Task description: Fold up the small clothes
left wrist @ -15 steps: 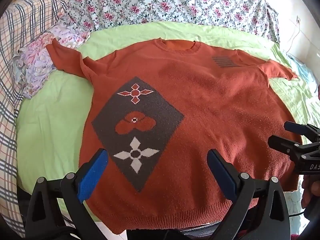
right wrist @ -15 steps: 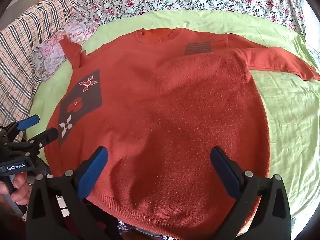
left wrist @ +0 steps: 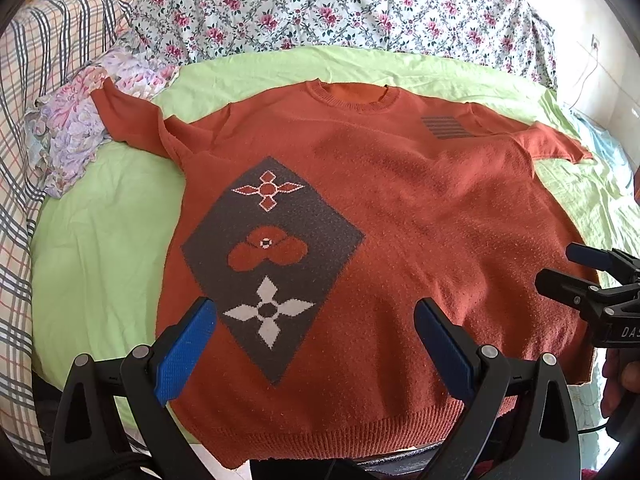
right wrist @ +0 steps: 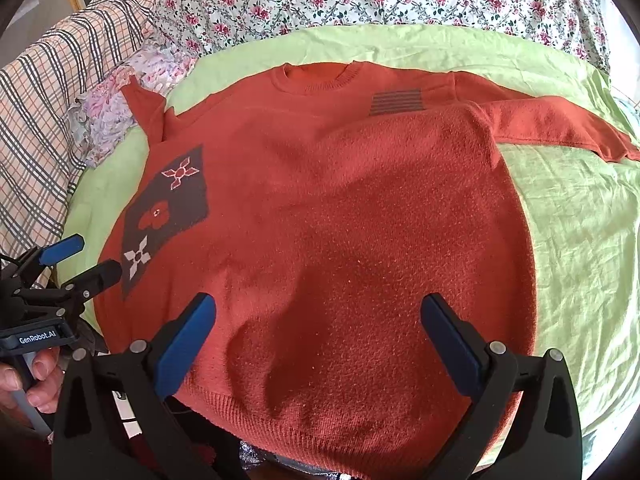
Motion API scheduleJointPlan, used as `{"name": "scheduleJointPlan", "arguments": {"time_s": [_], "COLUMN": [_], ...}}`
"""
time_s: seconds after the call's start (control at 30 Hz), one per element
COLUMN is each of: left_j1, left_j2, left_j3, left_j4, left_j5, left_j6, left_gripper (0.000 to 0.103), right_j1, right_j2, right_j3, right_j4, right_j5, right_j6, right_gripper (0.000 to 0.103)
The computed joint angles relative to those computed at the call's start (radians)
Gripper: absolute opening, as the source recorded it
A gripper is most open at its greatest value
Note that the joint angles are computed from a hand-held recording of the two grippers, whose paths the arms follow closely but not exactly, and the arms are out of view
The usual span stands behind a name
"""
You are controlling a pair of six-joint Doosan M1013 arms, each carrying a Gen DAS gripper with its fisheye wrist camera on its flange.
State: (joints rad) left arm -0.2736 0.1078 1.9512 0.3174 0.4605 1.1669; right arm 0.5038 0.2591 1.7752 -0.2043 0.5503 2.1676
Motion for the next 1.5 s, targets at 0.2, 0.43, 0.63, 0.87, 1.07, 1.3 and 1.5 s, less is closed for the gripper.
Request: {"name": "scheduleJointPlan", "arguments": {"time_s": [0.2,0.43,0.63,0.87,1.07,1.3,1.5], "left_j1": [0.007,0.009,0.008,0.012,0.012,0.014,0.021], "left_j2": [-0.003,-0.001,0.000,0.001,0.003,0.016,0.037], "left_j3": [0.010,0.011,0.010,0.009,0.008,-0.003,-0.033], "left_j4": [-0.025,-0.046,-0.042,-0.086,-0.087,-0.099,-0.184], "left_j5": [-0.021,-0.039,-0.037,-0.048,-0.059,-0.058,-0.007], "left_j6": [0.019,0.032,0.028,0.061,0.060,0.067,0.138], "left_gripper": [0.099,0.099,0.099,0.099,0.099,0.099,0.099], "right_j1": [0.002,0.000,0.002,-0.002,0.000,-0.003,-0.024], "right_j2": [-0.006,-0.009,-0.004,-0.013,-0.003,-0.002,-0.005], "right_j3": [0.010,0.020,0.008,0.025,0.000,0.003,0.010], "right_j4": [0.002,0.001,0.001,0.021,-0.004,-0.026,0.033], "right_j5": [-0.022,-0.059,-0.019,-0.091,-0.011,-0.016,-0.027], "right_j6": [0.004,0.012,0.004,0.008,0.009,0.033,0.006], "right_gripper": [0.102,0.102,0.102,0.102,0.102,0.102,0.102]}}
